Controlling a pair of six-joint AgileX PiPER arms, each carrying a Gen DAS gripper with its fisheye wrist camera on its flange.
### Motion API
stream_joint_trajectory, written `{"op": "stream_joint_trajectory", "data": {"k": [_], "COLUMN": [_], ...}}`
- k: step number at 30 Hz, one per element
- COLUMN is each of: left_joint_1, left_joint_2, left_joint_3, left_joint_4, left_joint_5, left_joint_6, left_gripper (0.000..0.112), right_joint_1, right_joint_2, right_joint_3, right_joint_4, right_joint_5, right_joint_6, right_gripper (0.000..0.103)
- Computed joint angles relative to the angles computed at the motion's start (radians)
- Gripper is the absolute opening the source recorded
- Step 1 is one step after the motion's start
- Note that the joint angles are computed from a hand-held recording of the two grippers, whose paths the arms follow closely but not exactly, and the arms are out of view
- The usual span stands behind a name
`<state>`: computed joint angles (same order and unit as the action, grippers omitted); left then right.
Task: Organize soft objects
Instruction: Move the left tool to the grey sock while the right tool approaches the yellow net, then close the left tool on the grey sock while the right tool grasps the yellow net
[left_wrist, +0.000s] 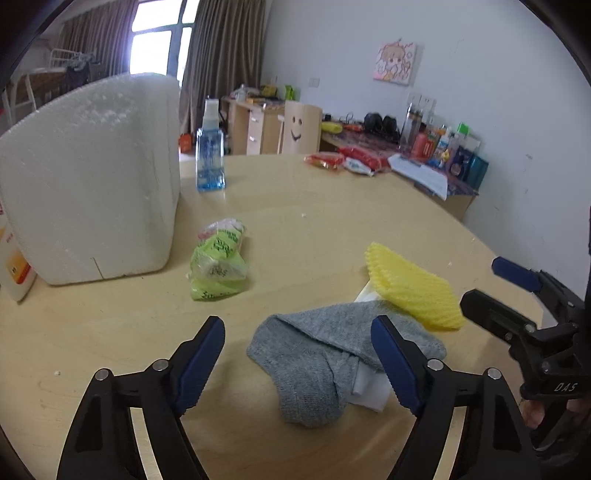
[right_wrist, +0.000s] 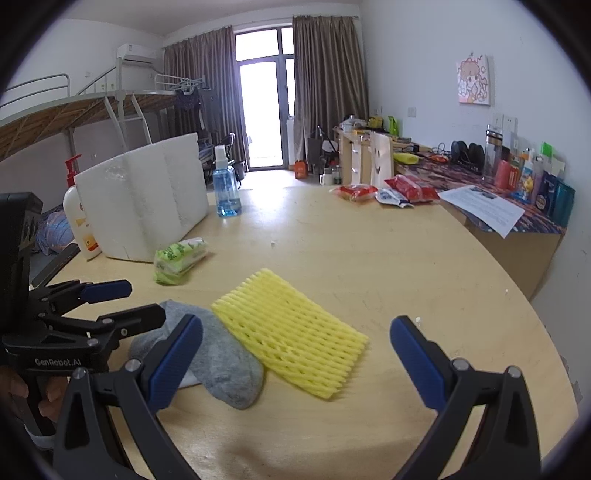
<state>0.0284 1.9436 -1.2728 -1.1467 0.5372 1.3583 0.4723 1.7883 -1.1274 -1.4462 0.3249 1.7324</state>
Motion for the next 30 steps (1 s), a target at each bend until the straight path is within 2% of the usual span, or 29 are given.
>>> {"op": "stream_joint_trajectory", "data": {"k": [5,8,10,17,19,22,30], "left_joint_1": [-0.027,-0.042,-0.055,-0.073,-0.078,-0.075,-0.039], "left_joint_2": [0.036,0.048,0.059,0.091,0.09,0.094,0.08], "left_joint_3": [-0.065,-0.083,-0.102,-0.155,-0.153,-0.159,-0.14], "left_joint_4": [0.152,0.2,0.249,0.364,0.385,0.386,0.262], "left_joint_5": [0.024,0.023,0.013,0.028,0.013,0.018,0.06], "left_joint_6": [-0.15,-0.2,-0.256,-0.364,-0.379,-0.372,-0.251], "left_gripper": [0.071,0.067,0.057,0.042,0.033,0.014,0.011], "right_joint_1": [-0.012,-0.019,-0.023,-0.039,-0.04,-0.044,-0.049], "right_joint_2": [0.011,0.025,0.035,0.047,0.053,0.061,0.086], "right_joint_3": [-0.015,-0.037,-0.049,-0.069,-0.077,-0.096,-0.141], "right_joint_4": [0.051,0.132,0.177,0.26,0.288,0.355,0.528], "right_joint_5": [-0.017,-0.024,-0.027,-0.046,-0.045,-0.044,-0.045], "right_joint_6": [-0.062,-0.154,-0.204,-0.301,-0.331,-0.41,-0.611], "right_gripper": [0.103,0.103,0.103,0.103,0.103,0.103,0.103]}}
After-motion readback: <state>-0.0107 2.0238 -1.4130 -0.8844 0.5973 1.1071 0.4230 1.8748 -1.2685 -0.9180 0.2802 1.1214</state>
